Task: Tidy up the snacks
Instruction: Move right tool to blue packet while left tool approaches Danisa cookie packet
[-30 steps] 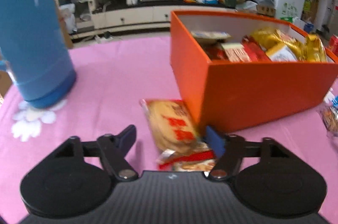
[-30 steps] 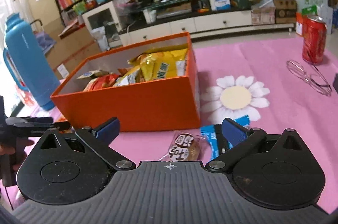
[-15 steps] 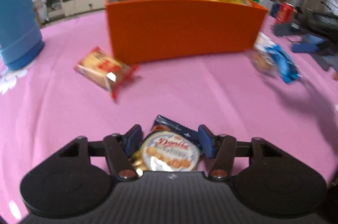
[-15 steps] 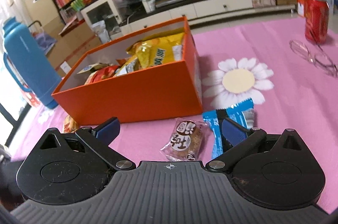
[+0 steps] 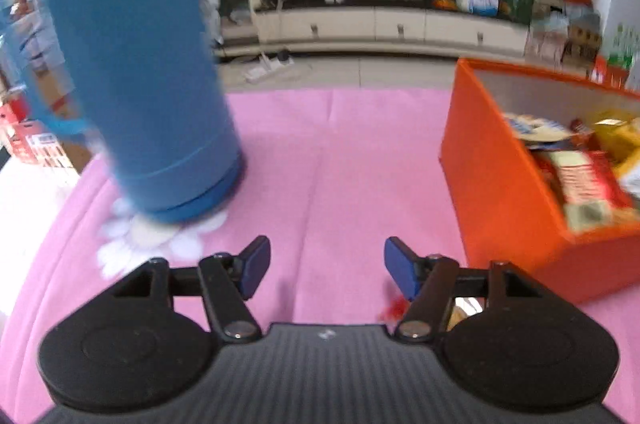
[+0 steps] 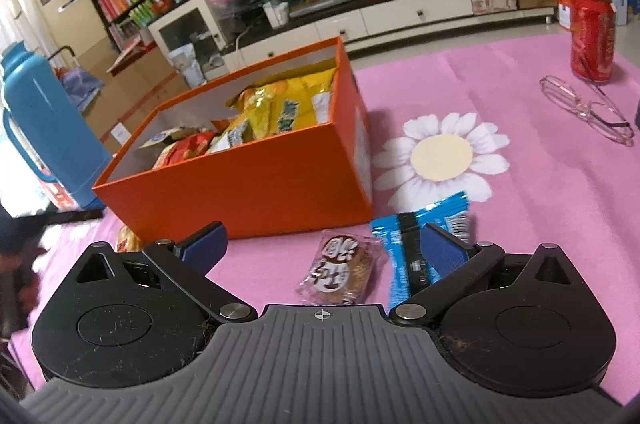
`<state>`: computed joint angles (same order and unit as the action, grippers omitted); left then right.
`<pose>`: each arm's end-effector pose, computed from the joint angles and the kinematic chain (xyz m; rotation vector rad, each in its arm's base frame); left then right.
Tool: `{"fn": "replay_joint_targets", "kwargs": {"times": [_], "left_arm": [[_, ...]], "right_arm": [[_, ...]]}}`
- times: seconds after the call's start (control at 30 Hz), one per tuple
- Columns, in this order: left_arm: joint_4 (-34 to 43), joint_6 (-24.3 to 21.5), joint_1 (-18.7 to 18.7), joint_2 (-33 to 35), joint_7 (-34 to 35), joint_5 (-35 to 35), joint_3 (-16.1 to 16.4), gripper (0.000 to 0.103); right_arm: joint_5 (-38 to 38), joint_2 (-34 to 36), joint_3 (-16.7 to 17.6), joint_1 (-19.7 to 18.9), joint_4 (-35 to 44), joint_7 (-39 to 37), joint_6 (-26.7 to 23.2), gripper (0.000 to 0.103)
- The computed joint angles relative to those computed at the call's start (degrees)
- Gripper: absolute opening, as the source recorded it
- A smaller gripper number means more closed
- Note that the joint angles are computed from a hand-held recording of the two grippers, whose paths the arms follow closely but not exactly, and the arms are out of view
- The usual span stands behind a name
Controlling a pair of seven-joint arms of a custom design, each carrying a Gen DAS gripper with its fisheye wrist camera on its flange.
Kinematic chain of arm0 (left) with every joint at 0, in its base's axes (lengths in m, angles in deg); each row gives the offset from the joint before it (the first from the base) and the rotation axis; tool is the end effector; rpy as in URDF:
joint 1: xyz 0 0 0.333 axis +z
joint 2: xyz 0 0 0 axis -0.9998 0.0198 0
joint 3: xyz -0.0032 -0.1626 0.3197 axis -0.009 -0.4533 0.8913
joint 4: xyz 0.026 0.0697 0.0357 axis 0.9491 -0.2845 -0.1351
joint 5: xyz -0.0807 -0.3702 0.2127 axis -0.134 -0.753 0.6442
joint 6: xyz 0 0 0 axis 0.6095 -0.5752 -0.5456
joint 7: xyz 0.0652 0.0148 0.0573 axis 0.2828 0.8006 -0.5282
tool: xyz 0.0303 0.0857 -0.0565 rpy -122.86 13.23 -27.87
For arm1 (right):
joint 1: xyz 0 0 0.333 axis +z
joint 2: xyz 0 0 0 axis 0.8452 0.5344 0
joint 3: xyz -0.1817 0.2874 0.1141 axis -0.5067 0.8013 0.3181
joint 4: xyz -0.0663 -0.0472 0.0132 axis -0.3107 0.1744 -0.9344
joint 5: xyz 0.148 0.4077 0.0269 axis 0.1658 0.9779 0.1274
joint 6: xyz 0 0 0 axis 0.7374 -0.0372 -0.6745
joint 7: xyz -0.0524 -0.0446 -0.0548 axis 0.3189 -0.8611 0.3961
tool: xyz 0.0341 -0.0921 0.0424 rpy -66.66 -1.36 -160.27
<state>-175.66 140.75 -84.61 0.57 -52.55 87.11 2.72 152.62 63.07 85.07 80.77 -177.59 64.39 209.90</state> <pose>0.4203 -0.0993 0.4347 -2.0276 1.2985 -0.4344 0.4896 0.1893 0.4393 -1.8047 1.3029 -0.2155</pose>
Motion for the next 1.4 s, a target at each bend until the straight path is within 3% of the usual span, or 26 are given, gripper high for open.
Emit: {"fn": "replay_joint_targets", "kwargs": {"times": [0.1,0.17,0.27,0.53,0.63,0.73,0.8,0.87,0.97,1.07,1.17,1.27,1.33,1.4], "left_arm": [[3.3,0.2,0.8,6.3,2.1,1.0,1.0,0.069],[2.7,0.8,0.8,6.2,1.5,4.5,0.7,0.069],[-0.2,2.5,-2.0,2.9,7.1,3.1,1.8,0.069],[-8.0,-1.7,-10.7,-8.6,15.2,-5.2,-2.4,0.069],[-8.2,-5.5,-12.5,-10.3,15.1,-7.5,-5.4,0.071],[-8.7,-8.0,-13.4,-14.3,10.4,-9.5,-6.8,0.071],[-10.4,-4.6,-16.7,-17.9,10.1,-12.0,-4.8,0.074],[-11.7,0.2,-21.3,-19.2,14.7,-15.3,-1.6,0.078],[-12.0,4.2,-24.5,-17.5,21.3,-17.6,-1.2,0.079],[-11.0,5.5,-23.7,-13.8,24.9,-18.6,-3.1,0.08],[-11.2,6.6,-23.2,-12.5,25.3,-20.7,-4.1,0.08],[-12.1,9.2,-21.9,-12.4,25.2,-20.9,-5.0,0.08],[-12.7,10.9,-21.4,-12.1,25.9,-21.1,-4.9,0.08],[-13.9,12.3,-21.7,-12.8,27.6,-21.7,-3.7,0.08]], "right_arm": [[-1.2,0.3,0.5,0.4,0.1,-0.4,0.0,0.093],[-1.9,0.4,0.9,0.8,0.0,-1.0,0.8,0.093],[-3.0,0.4,0.8,1.1,-0.1,-0.2,1.1,0.093],[-0.7,-0.4,-0.6,0.0,-0.2,2.2,-1.8,0.093],[0.0,-1.0,-0.7,-0.4,-0.5,2.0,-1.7,0.093],[0.9,-1.9,-1.0,-0.8,-1.0,1.1,-1.7,0.093],[1.6,-3.2,-1.3,-1.2,-2.0,0.5,-1.5,0.093],[1.4,-4.5,-1.9,-1.8,-3.3,0.0,-2.0,0.093],[-3.0,-6.3,-2.4,-2.8,-6.2,2.3,-1.7,0.093],[-10.3,-7.7,-2.4,-3.4,-9.4,7.6,-0.4,0.093],[-16.2,-6.2,-1.5,-2.1,-10.1,9.3,4.2,0.093],[-13.3,-2.6,-2.9,2.2,-7.6,2.4,8.8,0.093],[-11.3,0.4,-2.8,4.0,-5.4,-1.4,12.7,0.085],[-17.1,3.1,-1.3,2.9,-4.3,3.8,15.2,0.077]]}}
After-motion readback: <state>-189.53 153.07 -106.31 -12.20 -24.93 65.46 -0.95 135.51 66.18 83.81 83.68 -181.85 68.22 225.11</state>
